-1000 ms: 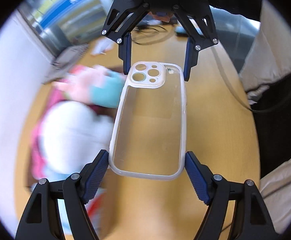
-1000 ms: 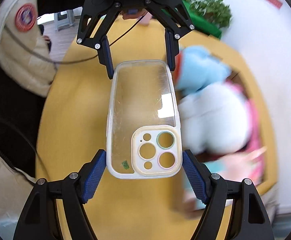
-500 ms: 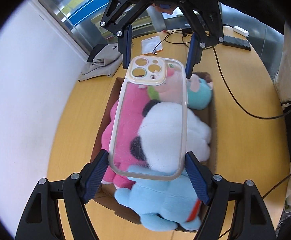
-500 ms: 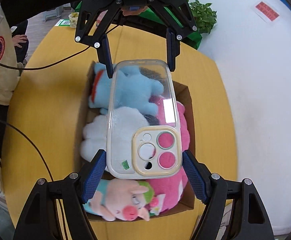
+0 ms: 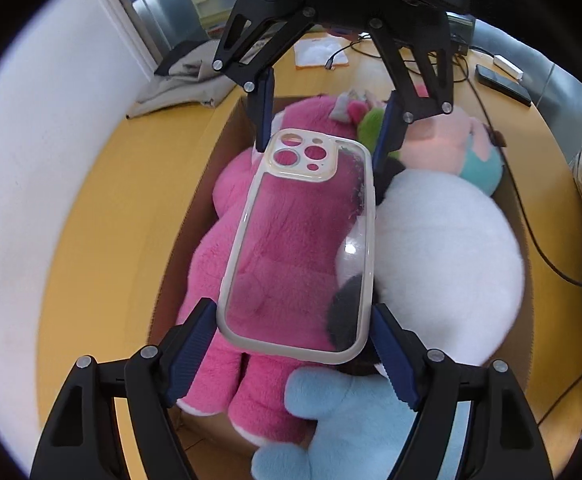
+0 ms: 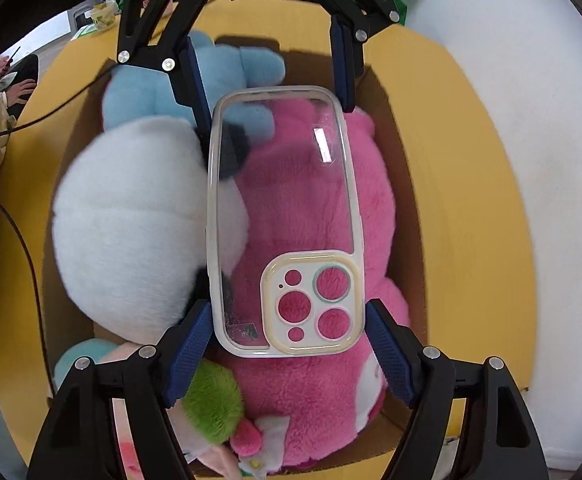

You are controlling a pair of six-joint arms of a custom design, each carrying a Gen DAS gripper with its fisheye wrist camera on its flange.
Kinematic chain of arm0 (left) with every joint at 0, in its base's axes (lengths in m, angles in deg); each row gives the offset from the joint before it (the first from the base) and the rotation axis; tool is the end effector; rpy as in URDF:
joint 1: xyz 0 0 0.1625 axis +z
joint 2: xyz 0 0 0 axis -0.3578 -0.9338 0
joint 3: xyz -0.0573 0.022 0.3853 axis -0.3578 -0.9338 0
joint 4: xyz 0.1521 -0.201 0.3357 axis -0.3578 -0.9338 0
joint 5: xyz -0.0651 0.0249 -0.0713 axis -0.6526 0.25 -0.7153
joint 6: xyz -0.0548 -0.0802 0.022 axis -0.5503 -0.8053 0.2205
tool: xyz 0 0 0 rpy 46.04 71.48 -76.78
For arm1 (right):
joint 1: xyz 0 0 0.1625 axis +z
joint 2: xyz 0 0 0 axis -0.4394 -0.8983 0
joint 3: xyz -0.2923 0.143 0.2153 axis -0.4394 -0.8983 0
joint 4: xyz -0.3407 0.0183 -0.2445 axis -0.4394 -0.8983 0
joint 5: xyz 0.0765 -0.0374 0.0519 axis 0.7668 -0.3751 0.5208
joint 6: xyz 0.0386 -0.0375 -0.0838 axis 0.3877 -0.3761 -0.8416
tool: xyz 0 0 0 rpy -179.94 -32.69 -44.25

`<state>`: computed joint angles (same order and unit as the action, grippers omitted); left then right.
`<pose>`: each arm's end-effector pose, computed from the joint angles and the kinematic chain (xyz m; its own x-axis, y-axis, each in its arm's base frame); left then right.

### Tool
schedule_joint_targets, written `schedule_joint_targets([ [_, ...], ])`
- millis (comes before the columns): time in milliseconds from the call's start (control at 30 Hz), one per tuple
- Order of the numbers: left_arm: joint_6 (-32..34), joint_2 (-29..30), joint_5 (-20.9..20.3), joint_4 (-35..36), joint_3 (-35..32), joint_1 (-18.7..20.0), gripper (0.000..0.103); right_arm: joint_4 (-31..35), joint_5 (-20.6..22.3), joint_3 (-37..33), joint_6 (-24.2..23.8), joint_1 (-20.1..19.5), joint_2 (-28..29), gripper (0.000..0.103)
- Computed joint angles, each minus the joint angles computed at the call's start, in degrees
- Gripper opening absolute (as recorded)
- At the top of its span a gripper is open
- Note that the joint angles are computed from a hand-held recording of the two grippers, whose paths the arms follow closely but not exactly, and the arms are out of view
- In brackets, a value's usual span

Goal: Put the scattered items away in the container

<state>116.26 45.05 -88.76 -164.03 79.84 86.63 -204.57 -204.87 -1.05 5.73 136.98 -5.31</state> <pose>-0.1786 -0.7996 0.2703 0.2982 0.9519 0.0700 0.8879 -0.3036 0.3457 0.3367 -0.6661 0.1160 0.0554 -0.9788 0.1973 -0.8452 0.0593 0.5312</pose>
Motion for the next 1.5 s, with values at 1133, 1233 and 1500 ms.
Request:
schedule_joint_targets([
  [1133,-37.6,-50.8,-9.4,-48.5,62.8,1.9,0.078,-66.9,-7.5,55.2,53.6,11.8,-23.9,0.1],
  [1233,-42.9,-54.4,-6.9,-54.0,68.8,1.0,0.078,-70.1,-10.4,56.8,56.4,13.5,-21.7,0.1],
  [1500,-49.7,-60.0,0.6,-64.3,79.0,-2.7,0.078,-75.2,-16.2,58.9,61.2,18.0,-18.9,0.1],
])
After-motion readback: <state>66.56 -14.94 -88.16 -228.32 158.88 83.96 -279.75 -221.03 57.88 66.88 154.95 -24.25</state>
